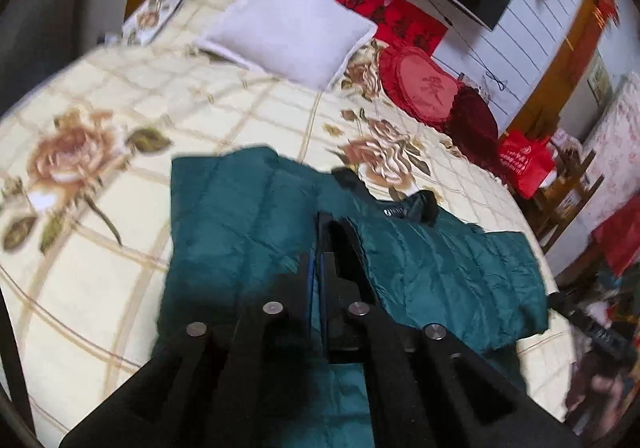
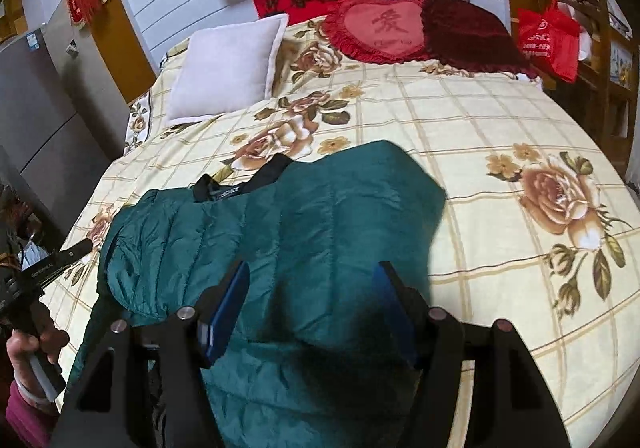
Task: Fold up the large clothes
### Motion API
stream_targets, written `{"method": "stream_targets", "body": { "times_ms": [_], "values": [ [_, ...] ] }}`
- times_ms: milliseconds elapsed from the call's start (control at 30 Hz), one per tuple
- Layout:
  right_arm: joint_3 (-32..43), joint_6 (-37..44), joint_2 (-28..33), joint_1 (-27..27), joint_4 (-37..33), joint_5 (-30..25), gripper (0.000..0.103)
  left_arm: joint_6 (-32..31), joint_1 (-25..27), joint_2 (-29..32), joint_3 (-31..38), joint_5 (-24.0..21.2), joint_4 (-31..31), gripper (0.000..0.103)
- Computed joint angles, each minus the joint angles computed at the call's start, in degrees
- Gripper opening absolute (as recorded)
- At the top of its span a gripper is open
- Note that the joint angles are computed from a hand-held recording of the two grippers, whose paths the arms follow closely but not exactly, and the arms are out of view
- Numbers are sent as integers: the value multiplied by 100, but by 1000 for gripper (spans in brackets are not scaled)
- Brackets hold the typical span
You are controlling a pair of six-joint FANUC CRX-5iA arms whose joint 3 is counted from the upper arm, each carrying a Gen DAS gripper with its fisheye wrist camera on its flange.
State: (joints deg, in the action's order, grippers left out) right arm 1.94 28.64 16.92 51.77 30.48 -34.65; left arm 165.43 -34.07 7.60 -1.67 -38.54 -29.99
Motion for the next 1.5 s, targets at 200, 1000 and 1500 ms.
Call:
{"method": "stream_targets", "body": {
  "times_ms": [200,1000,1500],
  "values": [
    [0,92,-26,68,-42,12,68,-234,75,135,-178,686,475,70],
    [1946,1248,1511,67,-590,-966,68,-28,-142,597,579,-1389,-138,28],
    [1466,728,1332,374,172,-678,69,826,-750,486,950,-2205,-1399,46]
  ]
}}
